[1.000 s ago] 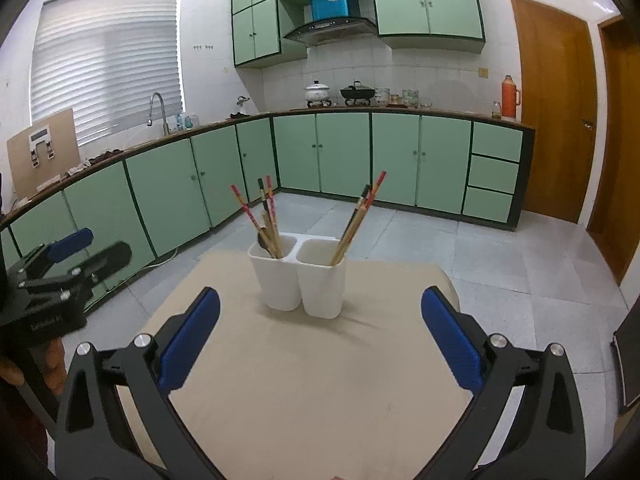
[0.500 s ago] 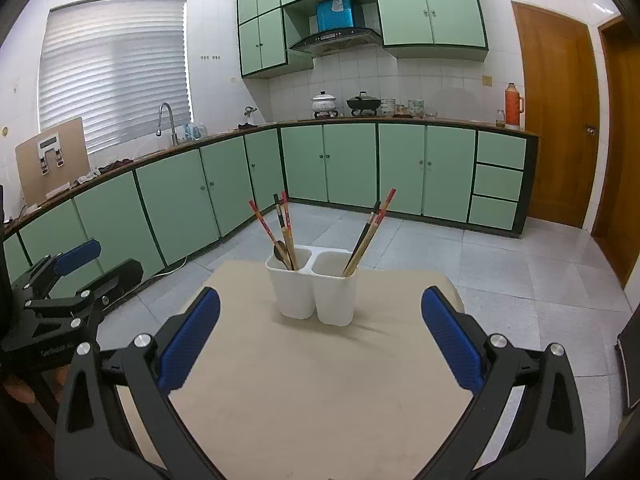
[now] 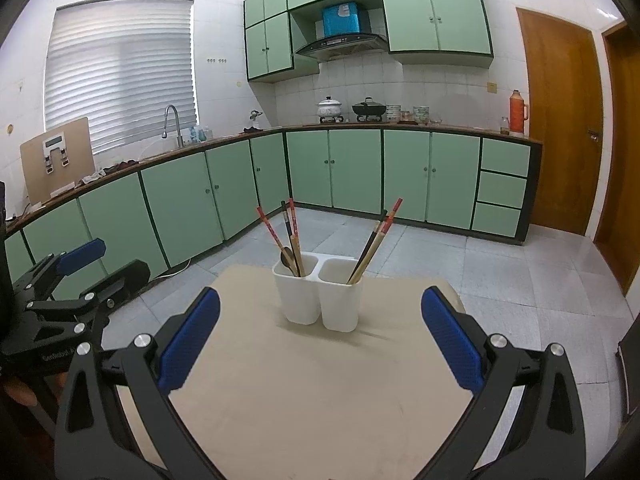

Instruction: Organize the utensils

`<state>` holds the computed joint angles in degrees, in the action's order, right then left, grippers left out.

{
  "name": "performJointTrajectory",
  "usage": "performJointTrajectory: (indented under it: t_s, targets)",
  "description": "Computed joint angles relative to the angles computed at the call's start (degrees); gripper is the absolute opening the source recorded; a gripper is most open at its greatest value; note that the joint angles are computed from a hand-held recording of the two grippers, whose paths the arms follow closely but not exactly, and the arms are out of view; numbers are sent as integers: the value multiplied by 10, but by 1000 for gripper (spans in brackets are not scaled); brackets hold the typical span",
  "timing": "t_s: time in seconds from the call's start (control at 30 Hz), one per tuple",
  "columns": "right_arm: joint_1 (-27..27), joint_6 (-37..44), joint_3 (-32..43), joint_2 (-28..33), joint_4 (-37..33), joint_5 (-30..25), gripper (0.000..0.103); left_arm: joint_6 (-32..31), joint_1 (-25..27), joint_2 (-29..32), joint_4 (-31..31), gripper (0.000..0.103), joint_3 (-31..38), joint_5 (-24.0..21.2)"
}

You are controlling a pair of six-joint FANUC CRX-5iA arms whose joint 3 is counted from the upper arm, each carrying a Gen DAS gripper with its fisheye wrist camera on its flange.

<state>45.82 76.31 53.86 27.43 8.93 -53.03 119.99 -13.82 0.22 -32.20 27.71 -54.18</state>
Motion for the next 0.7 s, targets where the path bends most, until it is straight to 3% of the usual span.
performJointTrajectory:
  t_s: [0.7]
  targets:
    - [4, 1, 10, 11, 0, -6, 98, -8, 4, 3, 8, 97, 4, -3]
